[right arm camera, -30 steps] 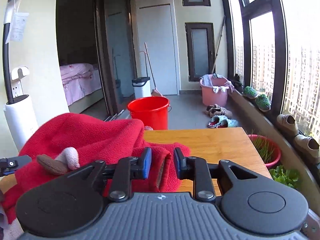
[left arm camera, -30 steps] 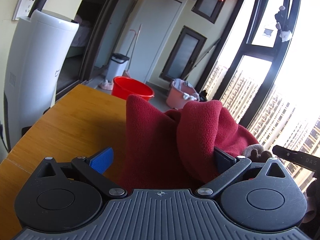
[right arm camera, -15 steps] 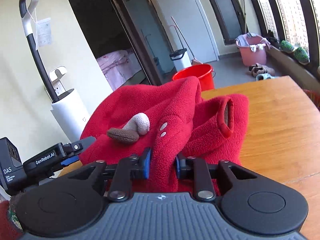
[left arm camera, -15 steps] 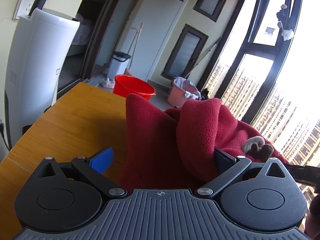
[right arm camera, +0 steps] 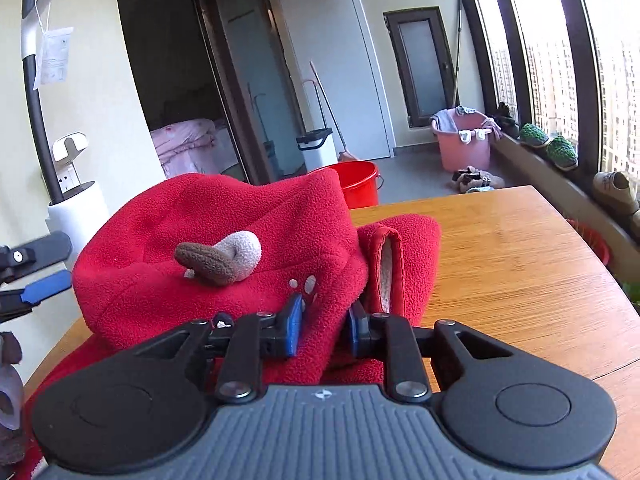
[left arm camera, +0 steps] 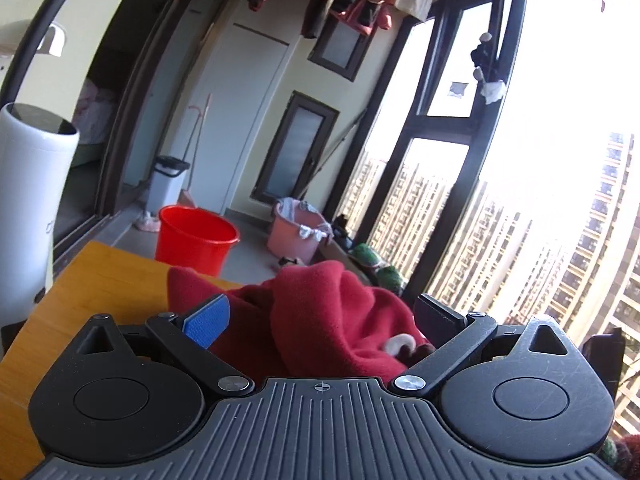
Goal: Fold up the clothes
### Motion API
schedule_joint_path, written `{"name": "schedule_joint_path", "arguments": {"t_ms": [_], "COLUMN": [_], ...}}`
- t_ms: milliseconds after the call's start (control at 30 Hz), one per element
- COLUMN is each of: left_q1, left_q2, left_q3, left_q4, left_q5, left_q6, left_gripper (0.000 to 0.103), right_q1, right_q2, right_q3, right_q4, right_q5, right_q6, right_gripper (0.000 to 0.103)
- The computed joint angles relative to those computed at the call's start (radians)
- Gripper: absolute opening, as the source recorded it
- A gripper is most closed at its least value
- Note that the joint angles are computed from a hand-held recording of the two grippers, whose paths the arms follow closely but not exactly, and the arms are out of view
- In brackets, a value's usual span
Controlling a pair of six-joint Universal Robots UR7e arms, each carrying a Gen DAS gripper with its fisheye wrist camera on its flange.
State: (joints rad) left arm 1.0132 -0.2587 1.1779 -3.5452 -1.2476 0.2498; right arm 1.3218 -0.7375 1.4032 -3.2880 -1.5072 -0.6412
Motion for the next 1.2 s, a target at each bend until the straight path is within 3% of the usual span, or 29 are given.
{"name": "schedule_joint_path", "arguments": {"t_ms": [133,167,200,300,333,367,467,700,767,833,867,900,933,1033,1100,1200], "left_q1": [-0.013,-0.011,-0.009,0.015,0.028,0.048,0.084,0.071,0.065,0.054,0.049,0.046,0.042,0.040,0.048,0.079], "left_q2": [0.046,0.073,0.094,0.185,0.202,0.207,0.177,0.148,0.107,0.053,0.028,0.012,-0.001,-0.002,0.024,0.031], "left_q3": [-0.125,-0.183,-0.227,-0.415,-0.452,-0.467,-0.418,-0.388,-0.324,-0.222,-0.176,-0.139,-0.102,-0.063,-0.082,-0.105], "left_q4": [0.154,0.219,0.264,0.427,0.461,0.478,0.446,0.409,0.380,0.325,0.299,0.271,0.242,0.244,0.249,0.254], "left_q5": [-0.076,-0.068,-0.047,0.075,0.096,0.091,0.000,0.053,0.058,0.040,0.031,0.020,0.009,0.014,0.056,-0.010], "left_q6": [0.080,0.097,0.102,0.023,-0.011,-0.038,-0.083,-0.056,-0.074,-0.099,-0.112,-0.115,-0.113,-0.120,-0.107,-0.159], "left_gripper": [0.066,0.058,0.042,0.036,0.022,0.019,0.019,0.020,0.027,0.056,0.064,0.077,0.083,0.084,0.088,0.091], "right_q1": [-0.003,-0.006,-0.008,-0.010,-0.010,-0.010,-0.008,-0.004,-0.004,-0.004,-0.004,-0.004,-0.004,-0.002,0.002,0.006], "right_q2": [-0.001,-0.003,-0.005,-0.006,-0.006,-0.007,-0.008,-0.007,-0.007,-0.007,-0.007,-0.007,-0.007,-0.006,-0.004,-0.001], "right_q3": [0.007,0.010,0.012,0.018,0.018,0.019,0.018,0.021,0.021,0.021,0.021,0.021,0.020,0.022,0.029,0.036], "right_q4": [-0.009,-0.011,-0.014,-0.028,-0.029,-0.029,-0.021,-0.031,-0.033,-0.032,-0.032,-0.032,-0.032,-0.040,-0.058,-0.078], "right_q5": [0.008,0.014,0.019,0.025,0.028,0.030,0.032,0.019,0.015,0.014,0.014,0.014,0.012,0.004,-0.009,-0.020], "right_q6": [-0.001,0.003,0.006,0.009,0.008,0.007,-0.004,-0.011,-0.012,-0.011,-0.010,-0.009,-0.008,0.001,0.007,0.008], "right_gripper": [0.021,0.021,0.021,0.022,0.023,0.024,0.029,0.029,0.029,0.029,0.029,0.029,0.029,0.029,0.029,0.029]}}
